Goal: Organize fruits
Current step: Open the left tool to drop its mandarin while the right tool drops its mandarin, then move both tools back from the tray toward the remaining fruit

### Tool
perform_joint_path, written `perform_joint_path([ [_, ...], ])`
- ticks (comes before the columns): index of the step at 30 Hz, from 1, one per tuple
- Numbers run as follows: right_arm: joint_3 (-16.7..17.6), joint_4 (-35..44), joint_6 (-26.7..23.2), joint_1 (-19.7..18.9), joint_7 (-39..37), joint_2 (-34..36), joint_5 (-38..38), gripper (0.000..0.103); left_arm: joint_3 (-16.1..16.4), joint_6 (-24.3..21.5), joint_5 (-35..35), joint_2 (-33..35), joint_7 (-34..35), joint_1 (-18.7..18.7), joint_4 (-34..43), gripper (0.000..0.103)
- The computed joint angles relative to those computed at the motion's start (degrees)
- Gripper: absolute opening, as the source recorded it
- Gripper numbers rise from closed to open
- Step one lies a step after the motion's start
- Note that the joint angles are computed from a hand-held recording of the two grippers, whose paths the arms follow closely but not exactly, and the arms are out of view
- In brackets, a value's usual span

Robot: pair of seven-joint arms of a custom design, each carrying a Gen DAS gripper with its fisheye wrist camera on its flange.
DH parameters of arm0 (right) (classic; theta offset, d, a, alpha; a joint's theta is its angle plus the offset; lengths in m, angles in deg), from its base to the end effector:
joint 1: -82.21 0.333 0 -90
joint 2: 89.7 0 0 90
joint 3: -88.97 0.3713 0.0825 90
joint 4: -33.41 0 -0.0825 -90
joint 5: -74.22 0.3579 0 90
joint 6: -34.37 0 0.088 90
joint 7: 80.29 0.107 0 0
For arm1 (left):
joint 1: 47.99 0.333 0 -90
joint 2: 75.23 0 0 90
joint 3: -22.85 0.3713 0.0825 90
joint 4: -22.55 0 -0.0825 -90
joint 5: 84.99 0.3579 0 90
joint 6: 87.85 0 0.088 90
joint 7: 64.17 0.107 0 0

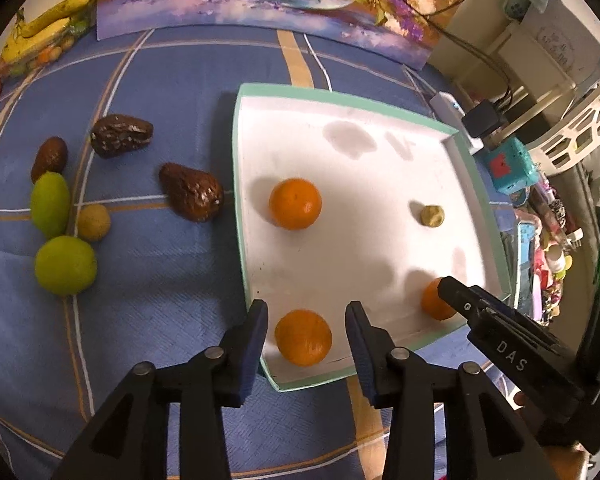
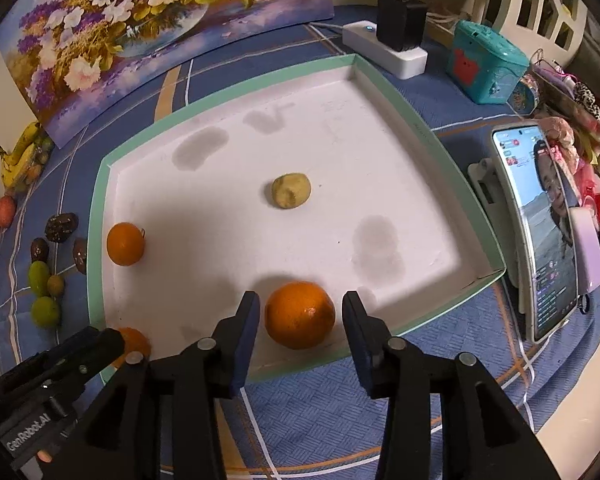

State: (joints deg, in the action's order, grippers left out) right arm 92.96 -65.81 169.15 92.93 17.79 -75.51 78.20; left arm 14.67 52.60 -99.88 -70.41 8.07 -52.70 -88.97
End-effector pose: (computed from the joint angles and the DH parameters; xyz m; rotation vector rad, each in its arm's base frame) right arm 0.6326 0.1620 0.5391 -2.0359 1.8967 -0.2037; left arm 0.5802 -0.1299 0.5500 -2.4020 1.8587 -0.7278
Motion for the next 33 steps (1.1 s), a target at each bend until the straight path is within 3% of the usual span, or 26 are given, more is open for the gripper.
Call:
perform_joint_path([
  [4, 0.13, -0.57, 1.35, -0.02, -0.56, -0.66, 0.18, 0.044, 0.62, 0.96, 0.57, -1.42, -1.43, 0.55, -0.86, 0.045],
  [7, 0.31, -1.0, 2.4, 0.08, -1.13, -1.02, 0.45, 0.044, 1.48, 0.81, 3.42, -2.73, -5.33, 1.39, -2.04, 0.058],
  [9, 0.43, -1.21, 2.97, 0.3, -1.27, -1.1, 0.49, 0.044, 2.04, 0.04, 6.24, -3.41, -8.73, 2.2, -2.63, 0.062],
  [10, 0.48, -1.28, 3.13, 0.39, -1.4, -1.08, 0.5, 0.046, 2.22, -0.37, 7.55, -3.66, -10.19, 2.58, -2.87, 0.063],
  [11, 0.53, -1.24, 3.22, 0.54, -1.43, -1.0, 0.4, 0.055, 2.47, -0.86, 9.28, -3.99, -12.0, 3.04, -3.17, 0.065],
  [12, 0.6, -1.28, 3.33, 0.78, -1.45, -1.02, 0.14, 0.066, 2.58, -1.1, 10.49, -4.13, -13.23, 3.42, -3.41, 0.07],
  [16, 0.83, -1.27, 3.7, 1.55, -1.78, -0.91, -0.78, 0.071, 2.95, -2.3, 17.84, -5.19, -20.66, 4.88, -4.69, 0.102],
  [19, 1.05, -1.65, 4.81, 1.9, -2.01, -1.05, -0.86, 0.084, 3.07, -3.51, 22.36, -5.93, -24.62, 5.93, -5.35, 0.103],
  [24, 1.87, -2.33, 6.94, 2.3, -3.73, -1.3, 0.82, 0.085, 2.99, -4.94, 27.24, -6.83, -28.83, 7.18, -5.98, 0.103],
  [33, 3.09, -2.57, 10.27, 4.13, -5.25, -1.35, 1.36, 0.086, 3.32, -2.99, 30.23, -9.7, -32.32, 9.73, -8.57, 0.103],
])
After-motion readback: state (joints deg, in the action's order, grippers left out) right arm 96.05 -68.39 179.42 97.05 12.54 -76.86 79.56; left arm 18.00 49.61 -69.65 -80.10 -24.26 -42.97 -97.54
